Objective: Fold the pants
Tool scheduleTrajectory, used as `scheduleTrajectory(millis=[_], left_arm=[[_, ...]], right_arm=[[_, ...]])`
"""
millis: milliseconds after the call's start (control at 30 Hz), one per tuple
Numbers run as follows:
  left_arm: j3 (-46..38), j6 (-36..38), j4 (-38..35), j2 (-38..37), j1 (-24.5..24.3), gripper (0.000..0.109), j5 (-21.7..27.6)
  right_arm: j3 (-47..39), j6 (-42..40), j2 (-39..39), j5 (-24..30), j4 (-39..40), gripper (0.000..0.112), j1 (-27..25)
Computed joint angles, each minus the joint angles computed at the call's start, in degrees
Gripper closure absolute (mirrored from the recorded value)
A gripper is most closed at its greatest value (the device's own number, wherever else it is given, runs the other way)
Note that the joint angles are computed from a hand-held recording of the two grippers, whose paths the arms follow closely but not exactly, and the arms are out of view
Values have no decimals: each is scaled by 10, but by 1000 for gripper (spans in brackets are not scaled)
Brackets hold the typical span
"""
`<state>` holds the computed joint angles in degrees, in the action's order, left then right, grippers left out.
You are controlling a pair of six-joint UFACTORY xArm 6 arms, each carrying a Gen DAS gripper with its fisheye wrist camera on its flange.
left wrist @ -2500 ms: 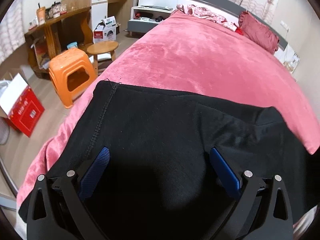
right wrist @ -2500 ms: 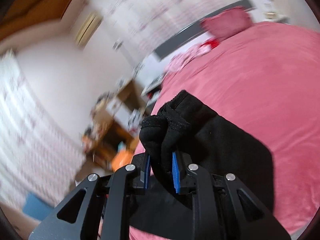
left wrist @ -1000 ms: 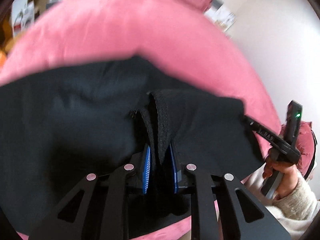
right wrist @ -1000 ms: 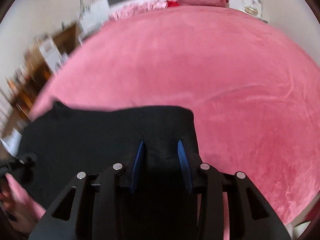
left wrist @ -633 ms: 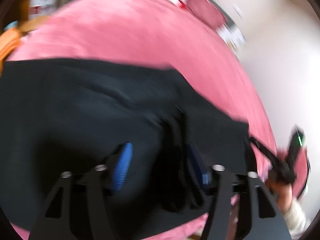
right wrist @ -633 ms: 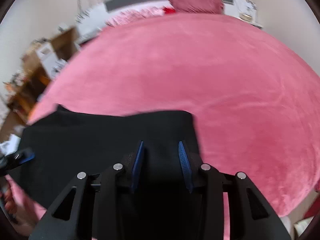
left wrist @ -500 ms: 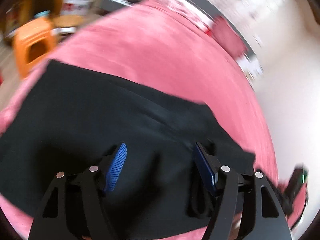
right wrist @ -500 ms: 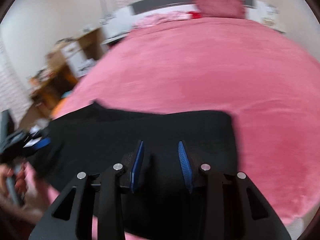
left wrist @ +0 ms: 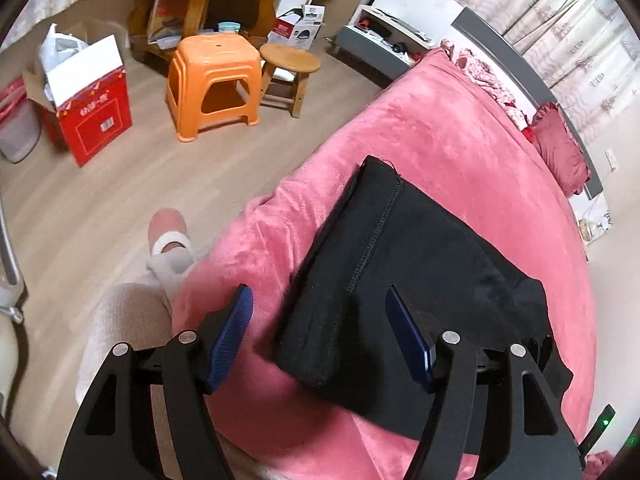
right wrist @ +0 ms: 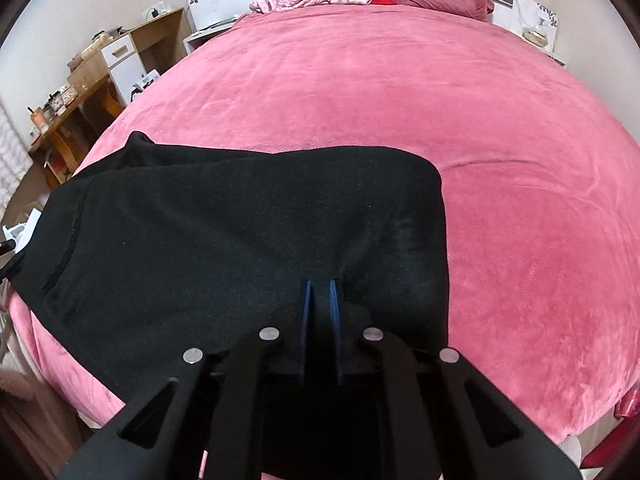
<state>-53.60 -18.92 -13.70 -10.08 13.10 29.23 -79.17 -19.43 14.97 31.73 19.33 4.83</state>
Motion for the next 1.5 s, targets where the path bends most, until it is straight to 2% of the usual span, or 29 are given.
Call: scheduleTrajectory(millis=[33,67,133,167,200,233,300,367,400,567,633,733,833,1067,1300,1500], left_arm=[[-2,11,-5,3,1,32,3],[-12,25,-2,14,-2,31,16],[-11,31,29,8,-2,29,25],[-19,39,51,15,-7,29,32],[-27,47,69,24,-9,29,42],[-34,55,90,33,-13,29,50],[-37,88,81,43,-15,31,50],[-47,130,47,53,-13,48,53],[-60,166,5,64,-8,55,67],[-98,264,-93,93,16,60,127],[-98,276,-124,90,29,75,139],[-94,286,-139,77,32,89,149],[-94,261,-106,66,15,92,137],[-112,273,-180,24,-9,92,109],[-158,333,-251,-2,-64,93,93],[-230,399,-321,20,-135,93,118]], right_arm=[[3,1,-4,-1,5,104,0],[8,-6,-9,-3,28,100,-2],[17,-33,-21,-1,106,82,-7],[24,-42,-28,-2,130,66,-7],[33,-55,-36,-8,154,59,-6],[43,-63,-44,-18,157,58,-2],[53,-86,-56,-27,165,58,3],[51,-116,-57,-35,194,58,9],[53,-128,-60,-34,209,58,10],[41,-181,-56,-1,270,58,11],[33,-192,-49,14,272,57,12],[21,-175,-34,29,250,55,14],[9,-155,-20,45,237,54,11],[12,-160,-23,46,242,50,14],[11,-169,-26,59,243,39,13],[14,-173,-35,61,270,37,3]])
